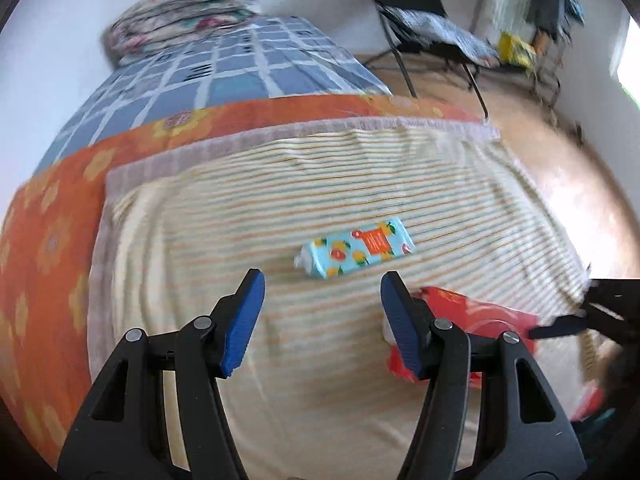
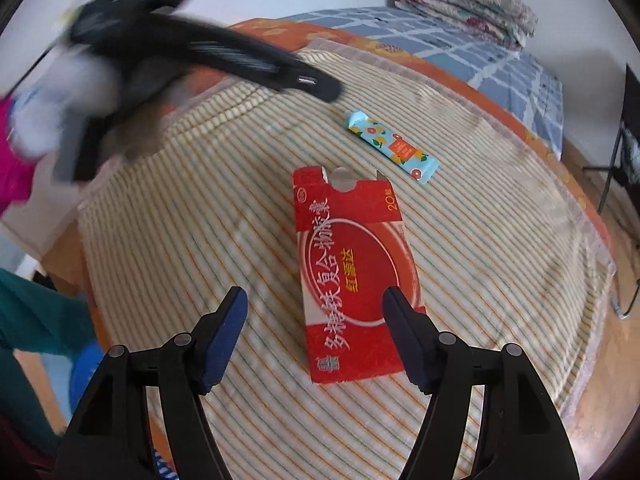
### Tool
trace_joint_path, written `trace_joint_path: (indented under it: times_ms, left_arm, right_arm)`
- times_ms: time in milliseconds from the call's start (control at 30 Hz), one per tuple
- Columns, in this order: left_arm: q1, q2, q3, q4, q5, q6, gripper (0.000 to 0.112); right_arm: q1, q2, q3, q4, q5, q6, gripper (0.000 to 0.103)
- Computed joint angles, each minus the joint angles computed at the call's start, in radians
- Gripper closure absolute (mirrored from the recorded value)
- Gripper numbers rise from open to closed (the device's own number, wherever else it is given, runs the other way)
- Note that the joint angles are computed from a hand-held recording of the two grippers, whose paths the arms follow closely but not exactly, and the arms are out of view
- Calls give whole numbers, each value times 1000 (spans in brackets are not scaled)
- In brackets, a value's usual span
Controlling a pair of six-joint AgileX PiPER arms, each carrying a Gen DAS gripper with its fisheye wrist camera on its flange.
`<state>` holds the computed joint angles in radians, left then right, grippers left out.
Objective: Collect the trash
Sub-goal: 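Grasp the light-blue tube with the left tool while the right tool grasps the red box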
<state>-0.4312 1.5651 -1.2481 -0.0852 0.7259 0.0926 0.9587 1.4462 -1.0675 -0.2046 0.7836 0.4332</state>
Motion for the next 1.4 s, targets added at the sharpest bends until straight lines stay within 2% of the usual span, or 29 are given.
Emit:
trace_joint_path:
  times_ms: [267, 467, 633, 667, 700, 900, 967, 1033, 1167, 1200, 1333, 1367, 1400]
  left_arm:
    - [-143, 197, -133, 225, 57, 55, 50]
    - [-169, 289, -197, 324, 62, 37, 50]
    - [-134, 367, -321, 223, 128, 59, 50]
    - [-121, 378, -343, 191, 140, 60, 58]
    - [-108, 387, -360, 150, 154, 74, 71]
    - [-81, 389, -370, 94, 153, 67, 98]
    - [-57, 386, -370, 71, 149, 52, 104]
    - [-25, 391, -375, 31, 150, 47, 106]
    - [5, 385, -359, -3, 134, 59, 107]
    - [9, 382, -355, -7, 129, 59, 107]
    - [21, 361, -327, -23, 114, 60, 108]
    - [23, 353, -316, -24, 109, 60, 108]
    - [26, 345, -306, -26, 106, 62, 108]
  right_arm:
    - [104, -4, 64, -195, 0, 183, 34]
    - [65, -22, 112, -195, -25, 195, 34]
    - [22, -32, 119, -166, -56, 191, 34]
    - [12, -35, 117, -150, -65, 179, 34]
    - [10, -39, 116, -140, -70, 172, 34]
    - [43, -17, 86, -149, -63, 142, 34]
    - [83, 28, 60, -199, -23, 152, 33]
    - [144, 64, 51, -315, 17, 231, 33]
    - [243, 144, 28, -488, 84, 326, 23]
    - [254, 145, 37, -527, 77, 348, 23]
    - [179, 125, 38, -455, 37, 316, 24]
    - [159, 124, 34, -454, 45, 331, 36]
    - [130, 111, 40, -433, 30, 329, 37]
